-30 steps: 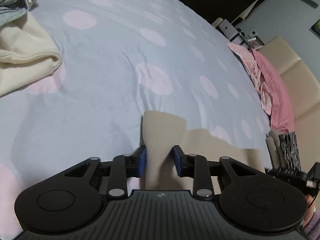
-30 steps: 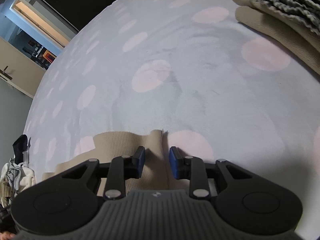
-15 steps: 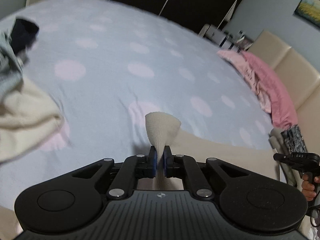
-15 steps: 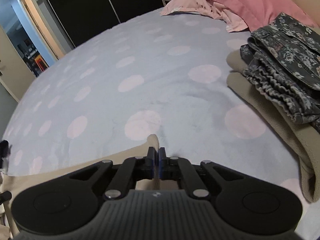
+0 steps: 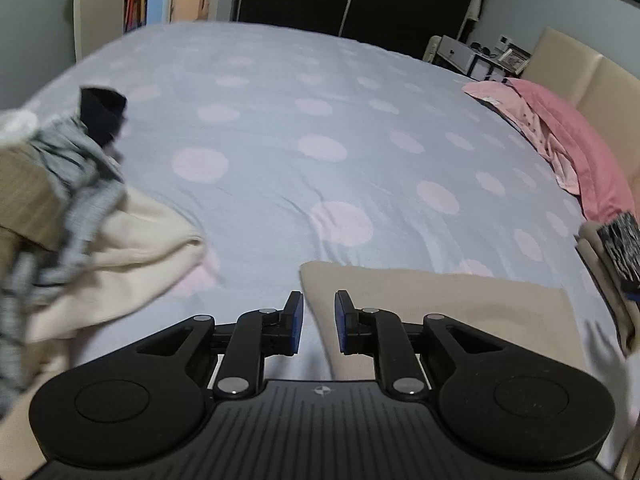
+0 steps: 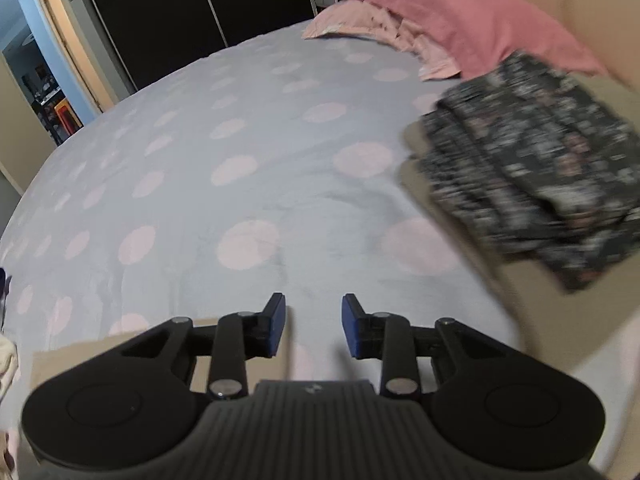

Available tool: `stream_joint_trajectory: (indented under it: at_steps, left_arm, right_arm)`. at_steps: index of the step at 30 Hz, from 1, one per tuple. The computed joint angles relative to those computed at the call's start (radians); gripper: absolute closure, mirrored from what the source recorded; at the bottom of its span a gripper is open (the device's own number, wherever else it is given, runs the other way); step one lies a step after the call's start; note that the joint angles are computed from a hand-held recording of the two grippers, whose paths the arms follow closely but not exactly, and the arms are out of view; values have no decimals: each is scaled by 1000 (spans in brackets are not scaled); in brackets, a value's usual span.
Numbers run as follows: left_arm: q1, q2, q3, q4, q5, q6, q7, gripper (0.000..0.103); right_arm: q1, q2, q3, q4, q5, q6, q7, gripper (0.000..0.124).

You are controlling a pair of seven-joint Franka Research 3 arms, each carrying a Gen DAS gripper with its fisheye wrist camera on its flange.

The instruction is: Fold clothes

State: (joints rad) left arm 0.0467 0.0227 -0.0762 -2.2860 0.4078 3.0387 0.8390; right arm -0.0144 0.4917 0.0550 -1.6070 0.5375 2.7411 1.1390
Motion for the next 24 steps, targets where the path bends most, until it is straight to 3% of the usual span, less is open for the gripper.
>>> stream_joint_trajectory:
  at_steps: [3,6,13,19,21,24]
  left_arm:
    - [-9,-93,-8,-56,-48,-52,69,89]
    - [-18,-186,-19,-121,-64,-83,94,89]
    - [-6,-331,-74,-225,-36,-149,34,86]
    - [-19,-418,-82,-303,-40,-179,-28,85]
    - [-15,-437,-91,-321,-35,-193,-54,85]
    - [-18,-460,-98,-346,-31,-205,-87,85]
  right_arm:
    - [-46,-91,-4,-101,24,18,-75,89]
    - [-106,-173,-11,-180,94,-27,-164,88]
    - [-150,-329,-105,-380,167,-25,-284,88]
    - [-175,-362,-161,-449,193,8,-300,81]
    - [-184,-355,-165,-450,212,20,-316,74]
    - [-189,-323,-166,-442,215,71,-321,73]
